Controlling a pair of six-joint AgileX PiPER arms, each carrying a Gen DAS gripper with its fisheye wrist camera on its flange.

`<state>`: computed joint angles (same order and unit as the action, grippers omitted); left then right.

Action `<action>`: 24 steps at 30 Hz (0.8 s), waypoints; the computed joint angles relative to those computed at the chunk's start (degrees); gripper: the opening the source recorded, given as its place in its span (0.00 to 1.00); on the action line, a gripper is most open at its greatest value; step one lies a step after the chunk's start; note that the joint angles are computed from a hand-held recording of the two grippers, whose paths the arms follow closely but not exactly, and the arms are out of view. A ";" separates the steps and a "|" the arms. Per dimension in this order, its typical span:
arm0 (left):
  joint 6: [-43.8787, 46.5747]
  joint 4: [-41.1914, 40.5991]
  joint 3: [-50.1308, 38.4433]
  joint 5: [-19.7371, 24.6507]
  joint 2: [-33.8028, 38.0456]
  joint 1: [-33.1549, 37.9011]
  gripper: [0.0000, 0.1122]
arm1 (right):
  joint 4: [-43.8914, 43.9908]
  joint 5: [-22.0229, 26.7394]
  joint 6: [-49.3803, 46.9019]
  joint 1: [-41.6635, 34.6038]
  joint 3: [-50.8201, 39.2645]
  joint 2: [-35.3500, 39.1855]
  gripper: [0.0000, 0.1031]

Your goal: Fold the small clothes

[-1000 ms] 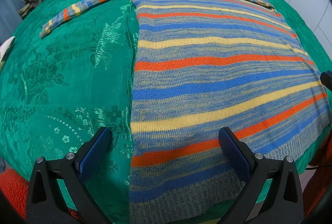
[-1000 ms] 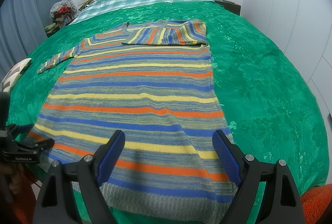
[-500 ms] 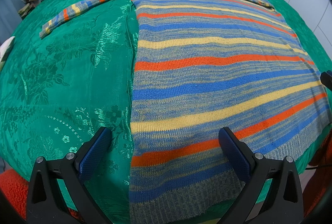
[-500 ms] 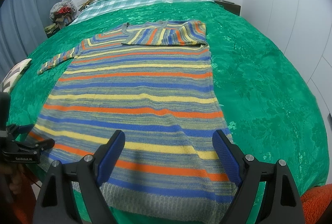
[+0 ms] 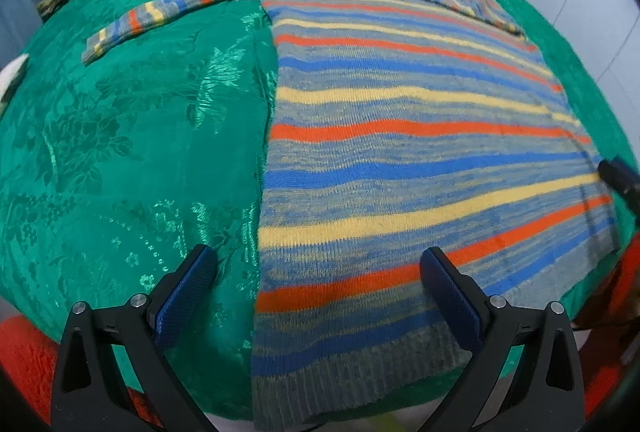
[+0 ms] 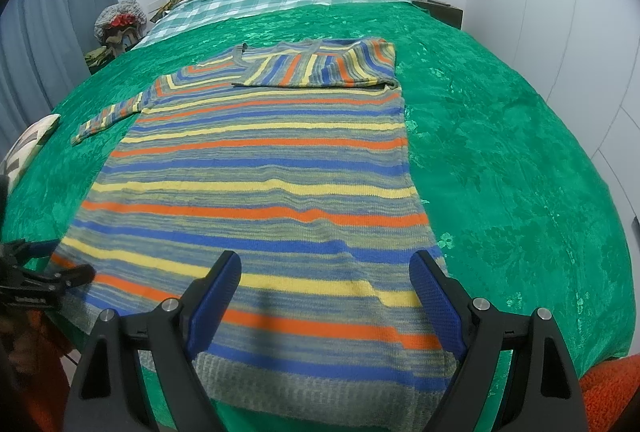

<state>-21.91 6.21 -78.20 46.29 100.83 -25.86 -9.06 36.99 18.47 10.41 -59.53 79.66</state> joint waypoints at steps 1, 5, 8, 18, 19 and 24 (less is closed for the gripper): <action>0.36 -1.15 0.51 -0.39 -0.67 0.43 0.91 | 0.02 0.02 0.09 -0.01 -0.02 0.06 0.83; 0.79 -4.22 2.28 -1.92 -3.24 2.11 0.91 | 0.55 -0.22 -0.17 -0.32 0.05 0.34 0.83; -0.20 -4.72 4.17 -3.64 -5.40 3.11 0.91 | 1.17 -0.48 -0.75 -0.51 -0.12 0.78 0.83; 3.19 -10.41 3.40 -2.29 -5.84 11.01 0.91 | 1.91 -0.94 -1.24 -0.36 -0.41 1.76 0.83; 5.52 -12.29 2.24 -1.28 -5.40 12.62 0.91 | 2.13 -0.95 -1.47 -0.49 -0.48 1.82 0.83; 16.92 -26.18 -9.99 5.37 -0.35 26.91 0.91 | 2.42 -1.02 -1.60 -1.13 -0.63 1.90 0.83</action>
